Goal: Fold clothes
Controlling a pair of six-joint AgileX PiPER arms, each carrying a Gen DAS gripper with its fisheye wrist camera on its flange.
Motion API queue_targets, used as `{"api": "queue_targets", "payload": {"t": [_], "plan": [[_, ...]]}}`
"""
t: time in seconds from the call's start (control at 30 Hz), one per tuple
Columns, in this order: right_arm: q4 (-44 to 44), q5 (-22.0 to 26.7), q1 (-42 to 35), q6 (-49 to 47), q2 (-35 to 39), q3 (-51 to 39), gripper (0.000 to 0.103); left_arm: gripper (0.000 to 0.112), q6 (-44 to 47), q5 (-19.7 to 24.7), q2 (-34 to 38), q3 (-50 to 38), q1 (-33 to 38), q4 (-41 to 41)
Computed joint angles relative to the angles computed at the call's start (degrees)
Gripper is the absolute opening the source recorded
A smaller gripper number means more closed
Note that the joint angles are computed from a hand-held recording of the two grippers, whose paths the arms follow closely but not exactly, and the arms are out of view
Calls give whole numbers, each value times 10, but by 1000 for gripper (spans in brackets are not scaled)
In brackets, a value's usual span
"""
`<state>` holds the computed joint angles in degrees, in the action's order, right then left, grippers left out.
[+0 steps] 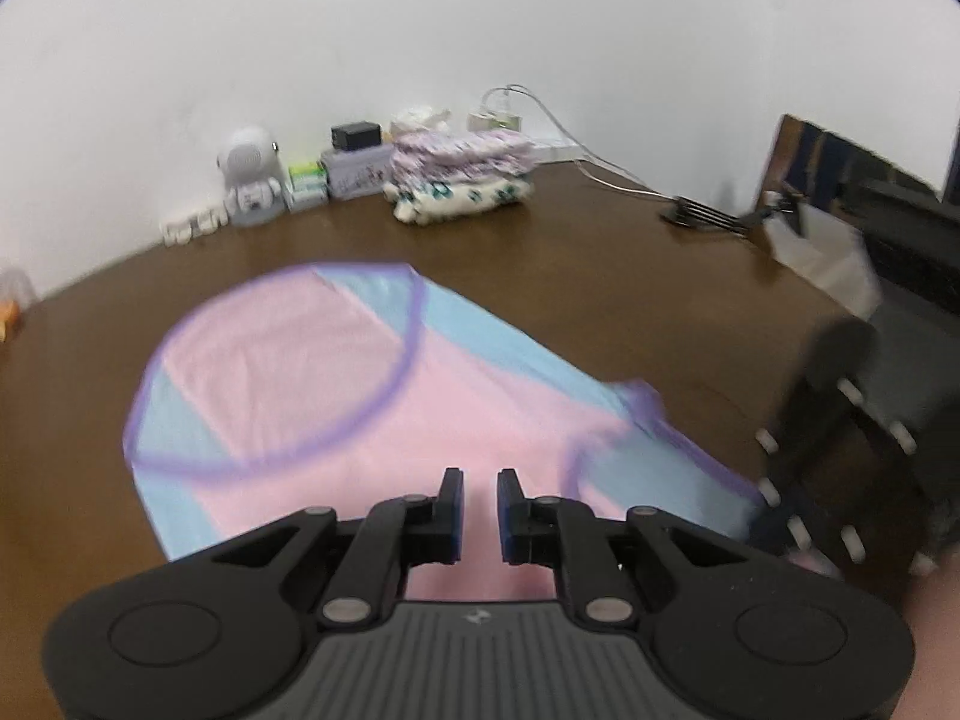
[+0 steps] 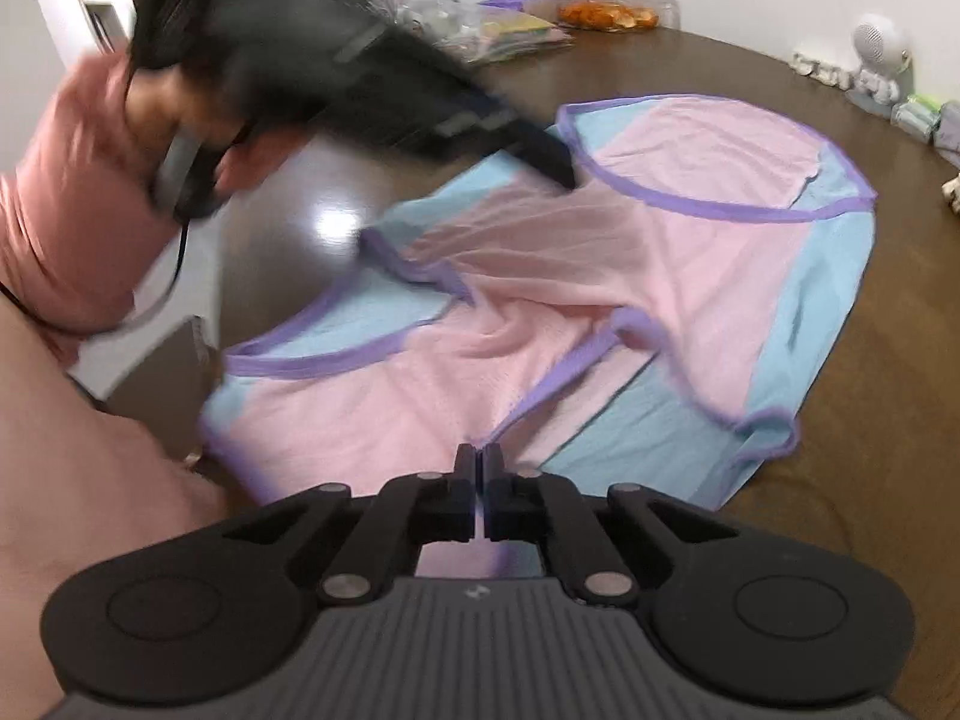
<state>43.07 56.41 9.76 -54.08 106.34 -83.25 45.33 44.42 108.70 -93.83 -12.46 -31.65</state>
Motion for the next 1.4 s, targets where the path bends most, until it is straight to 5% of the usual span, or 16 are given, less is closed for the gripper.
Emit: {"api": "queue_targets", "payload": {"t": [0.07, 0.17, 0.23, 0.33, 0.5, 0.53, 0.57, 0.77, 0.87, 0.93, 1.1, 1.23, 1.4], "plan": [[15, 26, -12, -5, -3, 5, 2, 11, 31, 6, -53, 80, 12, -45], [28, -1, -14, 14, -13, 34, 11, 11, 17, -21, -105, 165, 3, -34], [57, -15, -28, 16, -23, 58, 24, 13, -2, -36, -115, 192, -4, -18], [77, -34, -35, 4, -33, 83, 30, 19, -29, -44, -108, 203, -8, 2], [93, -34, -21, -4, -21, 83, 26, 2, -43, -67, -99, 217, -11, 11], [93, -29, -19, -3, -18, 80, 10, 1, -49, -67, -105, 222, -11, 13], [93, -19, -17, -2, -14, 75, 4, 1, -48, -69, -113, 231, -10, 8], [73, 78, -20, -5, 0, 34, 5, 1, -39, -50, -182, 296, 6, -7], [37, 86, -11, 17, -1, 16, 14, 5, -40, -43, -205, 315, 13, -9], [30, 73, -14, 31, -8, 15, 32, 12, -26, -53, -213, 315, 20, -28], [16, -69, 9, 72, -36, 29, 31, 17, 5, -124, -175, 259, 1, -75], [-22, -181, 68, 88, -17, 31, 31, 13, -47, -151, -89, 179, -51, 20], [-64, -176, 92, 87, -7, 34, 31, 7, -109, -173, -66, 192, -61, 130]]}}
